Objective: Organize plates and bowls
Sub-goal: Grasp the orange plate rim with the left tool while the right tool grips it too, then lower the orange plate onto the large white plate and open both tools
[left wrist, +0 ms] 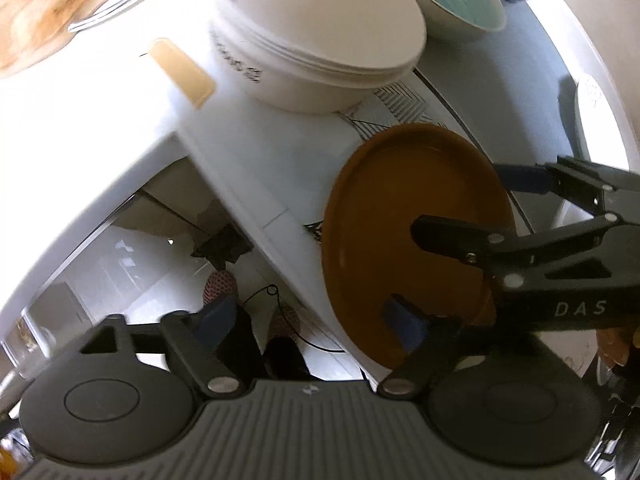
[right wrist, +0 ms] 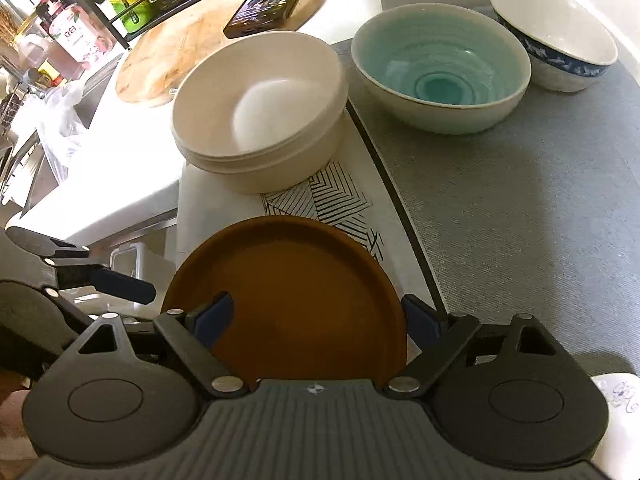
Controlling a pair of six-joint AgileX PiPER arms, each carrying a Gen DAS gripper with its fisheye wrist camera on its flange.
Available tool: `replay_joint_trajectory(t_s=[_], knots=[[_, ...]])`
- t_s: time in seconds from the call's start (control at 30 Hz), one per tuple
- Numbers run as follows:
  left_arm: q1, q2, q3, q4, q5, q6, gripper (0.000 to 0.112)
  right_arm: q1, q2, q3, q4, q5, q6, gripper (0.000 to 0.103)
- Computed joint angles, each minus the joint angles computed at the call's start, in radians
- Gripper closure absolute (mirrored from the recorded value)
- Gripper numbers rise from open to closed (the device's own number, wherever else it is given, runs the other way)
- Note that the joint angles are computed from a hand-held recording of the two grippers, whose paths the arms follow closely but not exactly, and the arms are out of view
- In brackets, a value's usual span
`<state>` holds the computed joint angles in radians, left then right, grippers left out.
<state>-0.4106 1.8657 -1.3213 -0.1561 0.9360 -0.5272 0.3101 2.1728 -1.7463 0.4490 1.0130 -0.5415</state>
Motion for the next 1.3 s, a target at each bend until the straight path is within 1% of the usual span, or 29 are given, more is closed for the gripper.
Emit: replay_joint_trajectory(t_s=[0.07, 0.13, 0.17, 0.2, 0.27, 0.3, 0.33, 0.37, 0.4, 0.43, 0.47, 0.57, 0.77, 0.93, 1.1, 1.3], knots=[[0.005, -0.016, 0.008, 0.0, -0.003, -0.008, 0.042, -0.001, 0.003, -0.011, -0.009, 0.005, 0.012, 0.021], [0.001, -0.03, 0.008, 0.011, -0.003, -0.012, 0.047, -0.002, -0.001, -0.013, -0.031, 0.011, 0.034, 0.029], [-0.005, -0.034, 0.003, 0.02, -0.001, -0.014, 0.051, 0.006, -0.001, -0.013, -0.046, 0.003, 0.044, 0.032], [-0.008, -0.036, 0.001, 0.025, -0.002, -0.01, 0.053, 0.014, -0.011, 0.005, -0.06, -0.019, 0.047, 0.037], [-0.009, -0.035, -0.001, 0.016, -0.005, 0.009, 0.064, 0.028, -0.043, 0.057, -0.095, -0.073, 0.049, 0.055], [-0.01, -0.035, 0.007, 0.007, -0.01, 0.014, 0.066, 0.028, -0.051, 0.072, -0.086, -0.084, 0.039, 0.081], [-0.016, -0.029, 0.003, 0.024, 0.0, -0.012, 0.066, 0.021, -0.04, 0.06, -0.046, -0.059, 0.03, 0.083], [-0.009, -0.036, 0.02, 0.01, -0.015, -0.008, 0.067, 0.024, -0.035, 0.056, -0.043, -0.058, 0.047, 0.084], [0.0, -0.047, 0.039, -0.003, -0.03, -0.004, 0.069, 0.03, -0.047, 0.079, -0.05, -0.085, 0.048, 0.087], [0.008, -0.057, 0.055, -0.011, -0.042, 0.001, 0.074, 0.034, -0.058, 0.104, -0.049, -0.116, 0.034, 0.089], [0.013, -0.068, 0.068, -0.014, -0.051, 0.001, 0.078, 0.034, -0.062, 0.115, -0.045, -0.13, 0.034, 0.091], [0.027, -0.099, 0.091, -0.027, -0.062, 0.01, 0.086, 0.024, -0.068, 0.122, -0.03, -0.133, 0.046, 0.093], [0.038, -0.135, 0.075, -0.024, -0.042, 0.01, 0.089, 0.018, -0.134, 0.166, -0.003, -0.164, 0.033, 0.093], [0.008, -0.144, 0.006, 0.011, -0.009, 0.022, 0.089, -0.014, -0.212, 0.214, 0.021, -0.191, 0.018, 0.093], [-0.023, -0.094, -0.117, 0.014, 0.045, 0.082, 0.089, -0.058, -0.298, 0.276, 0.023, -0.233, 0.042, 0.092], [-0.064, 0.049, -0.334, -0.046, 0.122, 0.196, 0.089, -0.126, -0.392, 0.369, -0.03, -0.285, 0.117, 0.092]])
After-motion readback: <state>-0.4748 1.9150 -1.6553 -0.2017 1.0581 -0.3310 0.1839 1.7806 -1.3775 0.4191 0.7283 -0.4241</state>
